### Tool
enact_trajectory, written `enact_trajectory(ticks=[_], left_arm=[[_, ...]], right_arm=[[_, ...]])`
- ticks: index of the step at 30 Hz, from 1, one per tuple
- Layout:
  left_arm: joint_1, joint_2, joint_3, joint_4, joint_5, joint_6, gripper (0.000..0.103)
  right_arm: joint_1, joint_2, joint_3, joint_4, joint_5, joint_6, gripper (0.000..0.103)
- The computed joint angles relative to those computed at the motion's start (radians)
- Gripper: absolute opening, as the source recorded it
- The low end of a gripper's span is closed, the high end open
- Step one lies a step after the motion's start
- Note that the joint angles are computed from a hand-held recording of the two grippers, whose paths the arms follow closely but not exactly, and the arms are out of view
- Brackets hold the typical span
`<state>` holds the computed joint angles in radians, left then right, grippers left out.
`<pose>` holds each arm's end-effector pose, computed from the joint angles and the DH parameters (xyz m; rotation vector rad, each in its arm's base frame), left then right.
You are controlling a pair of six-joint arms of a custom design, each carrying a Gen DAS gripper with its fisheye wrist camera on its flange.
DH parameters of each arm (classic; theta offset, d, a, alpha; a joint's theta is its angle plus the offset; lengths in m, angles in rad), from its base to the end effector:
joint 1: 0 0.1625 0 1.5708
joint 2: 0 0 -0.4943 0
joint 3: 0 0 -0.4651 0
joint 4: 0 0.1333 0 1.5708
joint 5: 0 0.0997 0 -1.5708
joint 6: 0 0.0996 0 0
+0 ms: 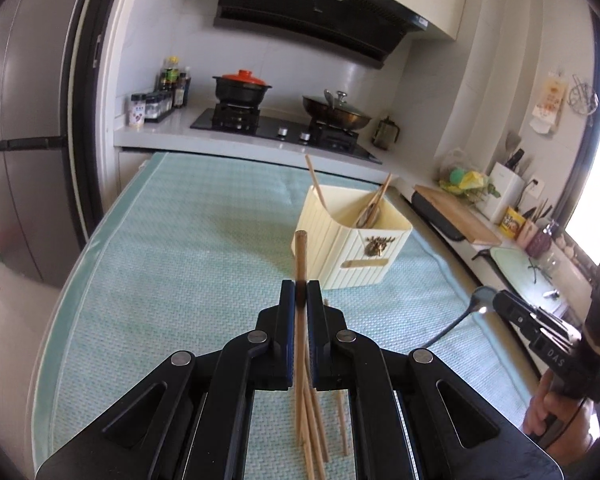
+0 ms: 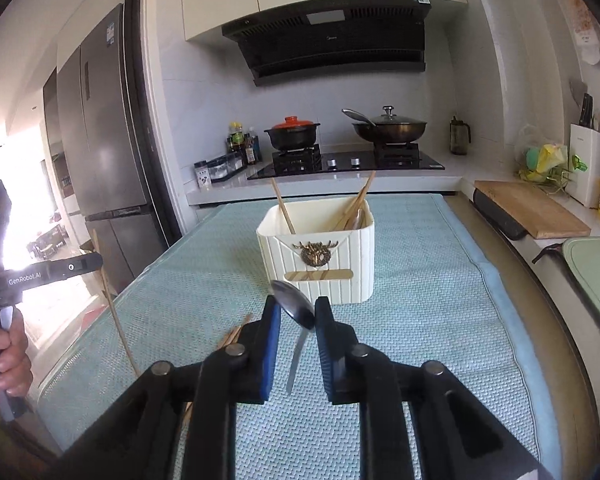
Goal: Organize utensils
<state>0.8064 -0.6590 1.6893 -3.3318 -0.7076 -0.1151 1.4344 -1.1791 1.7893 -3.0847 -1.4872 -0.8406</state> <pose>-0.3665 -0.6842 0.0847 0.3575 2.3613 -1.2753 0.0438 -0.7222 0.3698 0.9286 -2.3773 1.1437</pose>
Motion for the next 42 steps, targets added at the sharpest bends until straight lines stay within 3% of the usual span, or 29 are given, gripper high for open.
enact_trajectory(ticks=[4,10,13,16,17,20,24,27,32,34,36,37,40,42], left_arm=[[0.001,0.002,0.002,-0.014,0.001,0.004,0.004],[-0.001,-0.014,0.024,-0.009,0.011,-0.01,0.004],[-0.001,-0.02,0.032,-0.01,0.016,-0.014,0.004],[0.0,-0.026,0.041,-0.015,0.013,-0.023,0.004],[0.001,-0.027,0.044,-0.018,0.014,-0.025,0.004],[0.003,-0.029,0.047,-0.019,0.014,-0.028,0.004],[0.005,-0.031,0.048,-0.02,0.01,-0.034,0.004],[0.005,-0.03,0.047,-0.02,0.012,-0.034,0.004],[0.006,-0.033,0.047,-0.011,0.013,-0.033,0.004],[0.005,-0.033,0.044,-0.003,0.014,-0.035,0.004],[0.003,-0.032,0.043,0.0,0.018,-0.037,0.004],[0.003,-0.031,0.043,0.001,0.019,-0.037,0.004],[0.002,-0.029,0.039,0.006,0.024,-0.043,0.004],[0.001,-0.03,0.038,0.013,0.027,-0.051,0.004]], right_arm=[[0.003,0.0,-0.006,0.005,0.007,-0.018,0.004],[-0.007,-0.019,-0.008,-0.01,-0.027,0.04,0.004],[-0.024,-0.035,-0.024,0.025,-0.053,0.069,0.011],[-0.051,-0.061,-0.031,0.081,-0.089,0.104,0.037],[-0.062,-0.07,-0.032,0.104,-0.1,0.123,0.04],[-0.092,-0.095,-0.043,0.218,-0.17,0.16,0.04],[-0.119,-0.115,-0.046,0.299,-0.295,0.121,0.04],[-0.147,-0.138,-0.042,0.417,-0.314,0.147,0.04],[-0.143,-0.117,-0.04,0.591,-0.363,0.07,0.039],[-0.14,-0.076,-0.068,0.583,-0.387,0.055,0.036],[-0.134,-0.02,-0.119,0.523,-0.424,0.06,0.027],[-0.129,0.01,-0.144,0.46,-0.44,0.052,0.022],[-0.117,0.095,-0.205,0.191,-0.414,-0.028,0.021],[-0.11,0.131,-0.251,0.119,-0.398,-0.035,0.021]])
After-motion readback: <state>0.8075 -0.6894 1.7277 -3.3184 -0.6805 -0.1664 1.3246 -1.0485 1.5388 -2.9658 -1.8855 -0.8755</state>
